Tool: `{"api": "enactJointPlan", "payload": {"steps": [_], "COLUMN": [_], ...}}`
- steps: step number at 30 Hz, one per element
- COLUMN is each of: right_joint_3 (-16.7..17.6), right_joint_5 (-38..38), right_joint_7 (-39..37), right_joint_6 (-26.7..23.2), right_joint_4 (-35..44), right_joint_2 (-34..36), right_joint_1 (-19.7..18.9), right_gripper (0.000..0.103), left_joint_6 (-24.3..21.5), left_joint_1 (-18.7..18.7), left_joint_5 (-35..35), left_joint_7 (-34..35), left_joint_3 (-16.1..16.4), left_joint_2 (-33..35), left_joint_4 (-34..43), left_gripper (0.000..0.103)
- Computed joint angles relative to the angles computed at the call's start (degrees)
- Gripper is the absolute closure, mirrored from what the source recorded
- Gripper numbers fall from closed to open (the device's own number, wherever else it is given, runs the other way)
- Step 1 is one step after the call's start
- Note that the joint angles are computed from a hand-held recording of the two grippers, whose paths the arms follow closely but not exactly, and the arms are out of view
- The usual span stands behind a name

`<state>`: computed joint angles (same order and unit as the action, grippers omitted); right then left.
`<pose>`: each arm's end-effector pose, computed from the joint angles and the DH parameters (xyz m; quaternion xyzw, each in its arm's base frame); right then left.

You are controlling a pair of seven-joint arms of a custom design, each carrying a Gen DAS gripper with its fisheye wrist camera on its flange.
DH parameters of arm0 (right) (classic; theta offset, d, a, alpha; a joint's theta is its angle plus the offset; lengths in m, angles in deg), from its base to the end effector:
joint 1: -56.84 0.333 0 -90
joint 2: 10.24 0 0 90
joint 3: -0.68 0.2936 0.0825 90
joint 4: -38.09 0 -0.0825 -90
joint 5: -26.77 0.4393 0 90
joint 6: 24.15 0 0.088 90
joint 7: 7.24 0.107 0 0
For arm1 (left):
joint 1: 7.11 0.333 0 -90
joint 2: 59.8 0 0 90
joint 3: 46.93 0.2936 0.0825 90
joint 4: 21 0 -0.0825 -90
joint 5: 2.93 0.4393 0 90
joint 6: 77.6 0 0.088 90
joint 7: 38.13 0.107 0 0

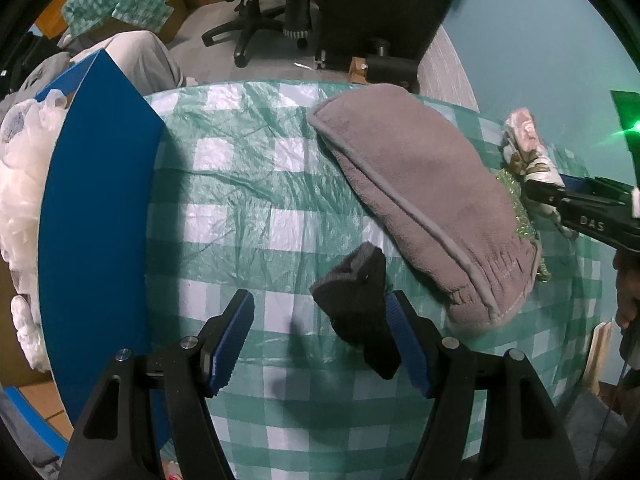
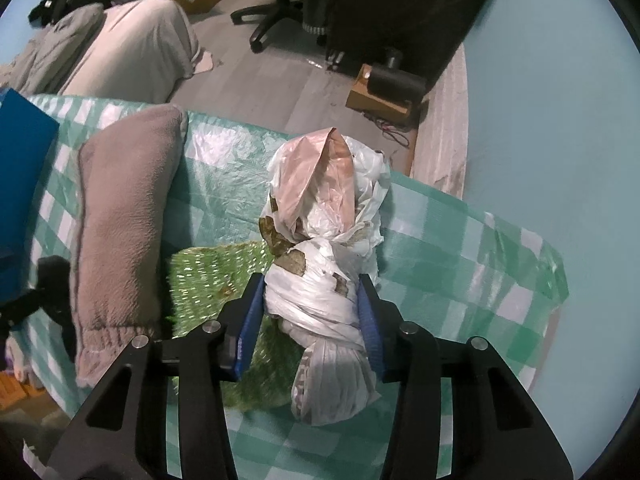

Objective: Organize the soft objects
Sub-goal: 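Grasp the black sock with the left gripper while the right grasps the white plastic bag bundle, then lift the black sock and white bag bundle and carry both over the box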

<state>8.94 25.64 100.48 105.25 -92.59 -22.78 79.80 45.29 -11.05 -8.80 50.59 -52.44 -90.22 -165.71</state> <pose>0.4707 0.2854 0.4141 -0.7847 0.6118 -0.0563 0.0823 0.4535 -0.0784 0.4288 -0.6748 0.7339 -0.0703 0.0320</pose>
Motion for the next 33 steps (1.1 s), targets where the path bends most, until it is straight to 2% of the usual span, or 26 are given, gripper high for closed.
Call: {"api": "enactJointPlan", "payload": {"steps": [6, 13, 20, 22, 24, 27, 33], "right_joint_3": [0.19, 0.22, 1.07, 1.21, 1.16, 1.32, 1.89], "right_joint_5": [0.25, 1.37, 1.34, 1.33, 1.79, 2.01, 1.85], "right_joint_7": [0.22, 0.38, 1.09, 1.06, 0.99, 1.11, 1.42], "right_joint_6": [-0.23, -1.25, -2.43, -2.62, -2.65, -2.73, -2.64], "right_joint_4": [-3.17, -6.6, -8.17, -8.46, -8.97, -9.42, -9.54], "right_joint_2": [-4.86, -9.97, -12.96, -13.44, -14.09, -14.92, -15.94], "right_joint_1": [0.28, 0.66, 1.42, 1.76, 2.14, 2.52, 3.21], "right_gripper": [0.059, 0.059, 0.059, 0.059, 0.059, 0.059, 0.059], "left_joint_6": [0.38, 0.66, 1.27, 1.44, 1.26, 1.67, 2.2], "left_joint_1": [-1.02, -1.47, -1.39, -1.55, -1.6, -1.54, -1.7], "left_joint_5": [-1.01, 1.41, 3.05, 2.6, 2.6, 2.96, 4.68], "left_joint_7": [0.27, -0.67, -1.42, -1.44, -1.05, -0.45, -0.19], "left_joint_3": [-0.27, -1.84, -1.98, -1.87, -1.81, -1.76, -2.37], "left_joint_2": [-0.17, 3.24, 6.18, 6.94, 7.39, 6.92, 1.8], "left_joint_4": [-0.46, 0.22, 1.1, 1.47, 1.77, 1.17, -2.31], "left_gripper": [0.032, 0.032, 0.033, 0.038, 0.051, 0.061, 0.064]}}
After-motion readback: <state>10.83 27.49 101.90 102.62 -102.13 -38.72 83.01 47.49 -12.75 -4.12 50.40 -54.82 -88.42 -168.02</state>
